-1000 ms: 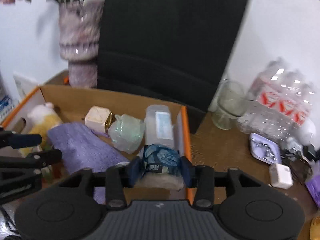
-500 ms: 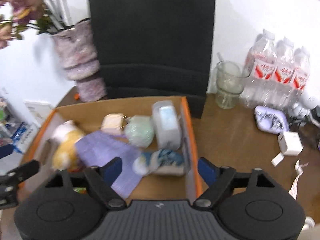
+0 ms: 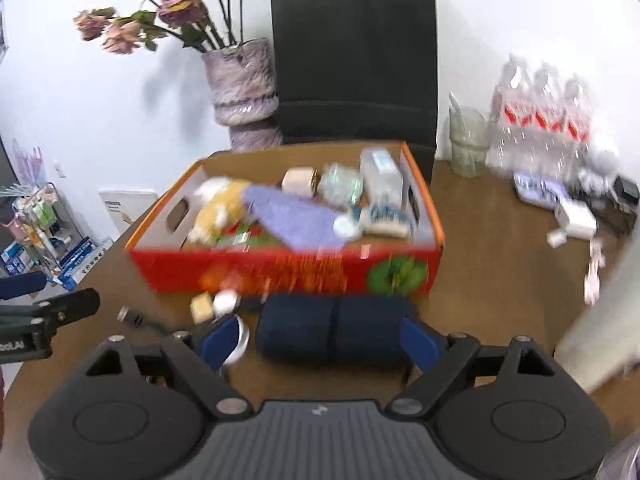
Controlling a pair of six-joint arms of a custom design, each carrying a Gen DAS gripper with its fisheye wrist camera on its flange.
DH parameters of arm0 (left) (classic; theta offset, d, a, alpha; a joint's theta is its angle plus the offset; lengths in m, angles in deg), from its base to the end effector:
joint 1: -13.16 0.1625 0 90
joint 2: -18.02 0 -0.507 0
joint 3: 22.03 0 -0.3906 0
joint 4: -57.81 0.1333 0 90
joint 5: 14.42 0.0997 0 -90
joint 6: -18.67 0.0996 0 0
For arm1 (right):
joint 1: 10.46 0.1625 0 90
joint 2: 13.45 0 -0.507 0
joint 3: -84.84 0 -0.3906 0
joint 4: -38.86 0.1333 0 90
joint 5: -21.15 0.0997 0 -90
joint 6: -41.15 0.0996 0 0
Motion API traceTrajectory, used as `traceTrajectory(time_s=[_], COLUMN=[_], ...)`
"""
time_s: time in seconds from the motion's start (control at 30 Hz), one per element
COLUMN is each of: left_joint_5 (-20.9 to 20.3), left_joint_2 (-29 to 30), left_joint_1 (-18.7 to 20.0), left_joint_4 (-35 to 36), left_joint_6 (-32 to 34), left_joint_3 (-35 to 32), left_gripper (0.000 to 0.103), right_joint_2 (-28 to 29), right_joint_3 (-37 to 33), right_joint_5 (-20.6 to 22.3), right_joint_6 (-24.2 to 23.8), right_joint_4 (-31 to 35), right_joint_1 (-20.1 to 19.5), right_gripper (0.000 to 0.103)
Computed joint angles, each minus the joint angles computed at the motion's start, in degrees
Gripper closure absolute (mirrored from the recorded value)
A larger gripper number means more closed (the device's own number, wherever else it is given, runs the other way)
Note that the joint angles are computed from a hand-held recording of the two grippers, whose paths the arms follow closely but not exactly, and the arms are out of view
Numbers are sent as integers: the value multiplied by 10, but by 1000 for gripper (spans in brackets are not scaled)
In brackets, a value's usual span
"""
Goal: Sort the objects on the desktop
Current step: 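Withdraw both tools from the box toward the remaining pile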
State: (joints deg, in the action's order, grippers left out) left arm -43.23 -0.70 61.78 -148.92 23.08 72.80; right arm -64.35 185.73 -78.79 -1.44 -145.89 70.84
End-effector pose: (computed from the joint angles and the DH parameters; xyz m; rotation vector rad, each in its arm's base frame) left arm -0.2846 -0.6567 -0.0255 0.3905 2.0963 -1.1217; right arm 0.0073 -0.7201 0.2573 0.6497 -2.4427 0.8426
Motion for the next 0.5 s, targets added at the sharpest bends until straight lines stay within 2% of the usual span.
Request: traceTrajectory(time_s=[0.13,0.17,0.27,0.33,0.4,0.5], left_joint_5=[22,31,28,25,26,25], left_joint_2=[26,31,37,38,37,37], left_joint_1=[-22,-29,-48,-58,-67,-78], left_joint_4=[-81,-87,-90,-89,-69,-41], left_joint_6=[-10,-31,-86,-117,-174,-236], left_joint_3=[50,63,109,136,160,187], left_gripper=[0,0,0,0,0,0], right_joint_2=[-21,-23,-30,-39,-53,-61], right_joint_3=[79,98,155,185,214,245], right_joint_5=[23,27,37,56,84,88], right_joint_6=[5,-1,-25,-22,-20,-34], right_joint_4=[-60,-83,-159,-192,-199,-215], right_joint_1=[-33,-41,-62,-79,-97,-108], right_gripper=[16,16,16,16,16,16])
